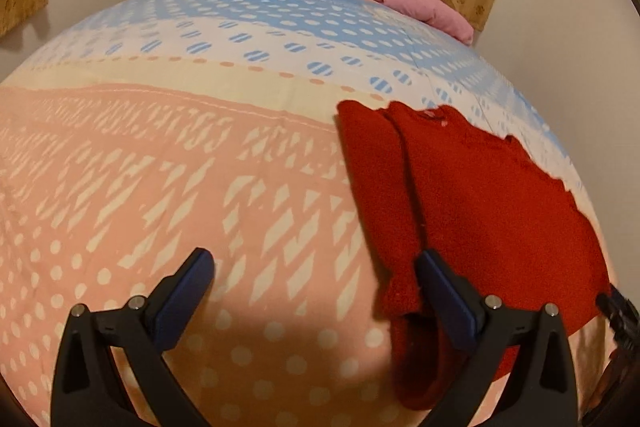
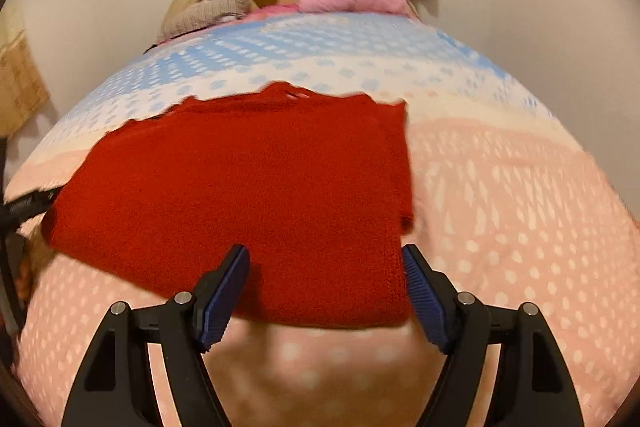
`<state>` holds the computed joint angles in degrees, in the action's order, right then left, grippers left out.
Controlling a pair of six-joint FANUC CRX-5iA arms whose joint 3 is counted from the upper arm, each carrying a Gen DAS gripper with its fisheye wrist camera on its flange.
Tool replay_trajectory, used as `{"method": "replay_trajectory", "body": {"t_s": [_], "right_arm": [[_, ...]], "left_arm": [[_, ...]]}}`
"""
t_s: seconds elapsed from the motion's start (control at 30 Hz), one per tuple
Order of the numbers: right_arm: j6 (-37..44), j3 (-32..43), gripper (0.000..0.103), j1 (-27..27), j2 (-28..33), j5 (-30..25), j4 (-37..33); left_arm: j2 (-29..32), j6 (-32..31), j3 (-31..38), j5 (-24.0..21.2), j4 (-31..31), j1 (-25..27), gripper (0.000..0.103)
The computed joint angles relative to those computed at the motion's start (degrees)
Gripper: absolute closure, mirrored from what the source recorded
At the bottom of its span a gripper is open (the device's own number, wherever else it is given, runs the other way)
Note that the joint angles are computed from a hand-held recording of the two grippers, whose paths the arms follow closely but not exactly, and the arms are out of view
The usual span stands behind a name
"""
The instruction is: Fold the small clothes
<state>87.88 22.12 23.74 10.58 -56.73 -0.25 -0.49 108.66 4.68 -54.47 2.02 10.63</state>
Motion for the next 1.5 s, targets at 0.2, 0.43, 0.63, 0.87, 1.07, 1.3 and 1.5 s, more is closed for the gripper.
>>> {"method": "replay_trajectory", "body": {"t_s": [0.2,0.43,0.63,0.87,1.07,1.3,1.5], "right_arm": [[9.4,2.1,0.025,3.4,-0.2,-1.7,-5.0],[15.8,0.5,0.025,8.9,-0.2,-1.8,-5.3],[20.0,-6.1,0.025,15.2,-2.8,4.1,1.9],[20.1,-10.0,0.025,19.3,-3.8,9.6,8.1],[17.2,-11.3,0.025,22.4,-1.8,13.1,15.0],[13.6,-13.0,0.025,24.0,-1.1,14.8,20.9],[10.2,-14.5,0.025,24.9,-0.7,16.0,25.2]], "left_arm": [[-1.4,0.2,-0.7,2.9,1.4,0.3,0.000],[3.1,-5.4,3.4,4.0,3.8,-0.6,0.000],[7.0,-8.0,5.7,2.9,6.3,-0.4,0.000],[9.2,-9.6,8.7,1.2,4.1,-1.2,0.000],[11.0,-10.5,10.8,-0.4,3.5,-1.6,0.000],[11.5,-12.2,10.2,-0.2,5.9,-1.0,0.000],[11.8,-13.3,10.0,0.6,7.0,-0.8,0.000]]}}
